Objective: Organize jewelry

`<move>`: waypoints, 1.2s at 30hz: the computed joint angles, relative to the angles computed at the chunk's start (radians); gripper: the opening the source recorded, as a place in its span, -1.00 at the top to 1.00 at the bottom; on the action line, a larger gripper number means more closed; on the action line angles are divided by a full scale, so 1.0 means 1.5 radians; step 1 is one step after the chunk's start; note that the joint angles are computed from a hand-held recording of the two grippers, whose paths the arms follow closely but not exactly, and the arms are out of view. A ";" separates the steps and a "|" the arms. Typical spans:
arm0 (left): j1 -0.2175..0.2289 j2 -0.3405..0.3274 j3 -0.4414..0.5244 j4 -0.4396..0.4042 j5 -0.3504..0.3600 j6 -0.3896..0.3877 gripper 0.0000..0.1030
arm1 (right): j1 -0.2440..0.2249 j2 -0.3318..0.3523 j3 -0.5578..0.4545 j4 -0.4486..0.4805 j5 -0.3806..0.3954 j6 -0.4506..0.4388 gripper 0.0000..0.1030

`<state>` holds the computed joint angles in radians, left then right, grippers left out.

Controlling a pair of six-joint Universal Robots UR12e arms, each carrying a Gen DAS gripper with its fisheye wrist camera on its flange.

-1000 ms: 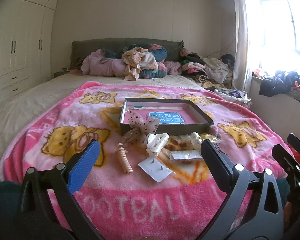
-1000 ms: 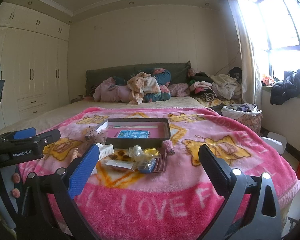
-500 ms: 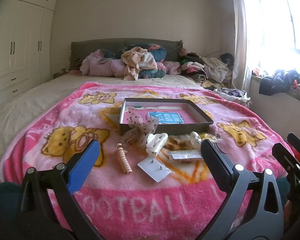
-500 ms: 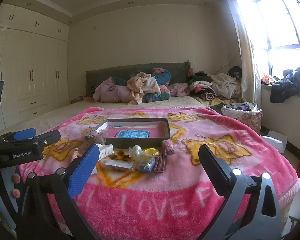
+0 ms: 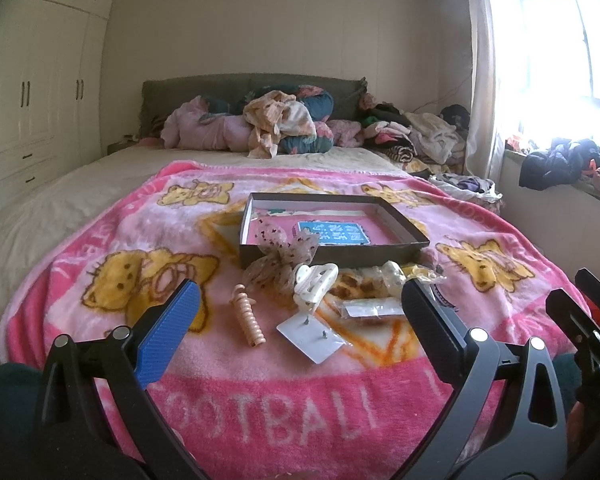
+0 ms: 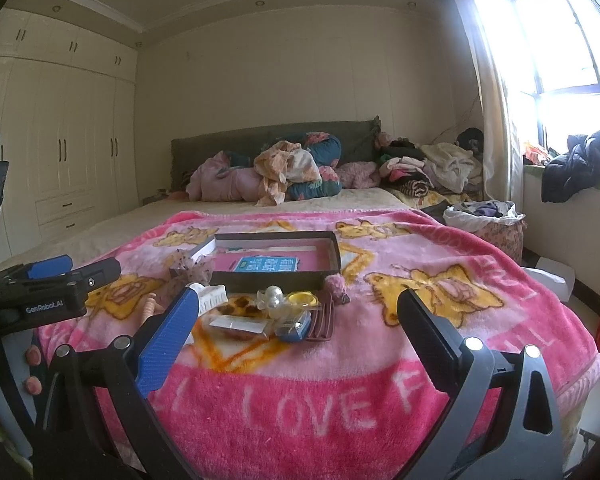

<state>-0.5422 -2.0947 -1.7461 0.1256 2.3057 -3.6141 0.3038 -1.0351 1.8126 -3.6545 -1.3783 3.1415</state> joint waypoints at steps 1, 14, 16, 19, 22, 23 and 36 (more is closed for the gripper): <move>0.000 0.001 0.001 -0.007 0.001 -0.004 -0.79 | 0.000 0.001 -0.002 0.005 0.001 0.001 -0.88; 0.033 0.005 -0.026 -0.009 -0.013 -0.031 -0.79 | 0.001 0.015 -0.044 0.097 0.032 -0.017 -0.88; 0.042 0.007 -0.028 -0.021 -0.026 -0.028 -0.79 | 0.001 0.020 -0.055 0.123 0.039 -0.023 -0.88; 0.052 0.009 -0.027 -0.047 -0.043 -0.039 -0.79 | 0.002 0.027 -0.073 0.159 0.044 -0.033 -0.88; 0.064 0.011 -0.027 -0.071 -0.065 -0.051 -0.79 | 0.006 0.035 -0.091 0.183 0.037 -0.046 -0.88; 0.068 0.011 -0.026 -0.075 -0.076 -0.052 -0.79 | 0.007 0.039 -0.097 0.187 0.034 -0.048 -0.88; 0.106 -0.006 -0.002 -0.058 -0.175 -0.029 -0.79 | 0.009 0.082 -0.186 0.285 0.019 -0.065 -0.87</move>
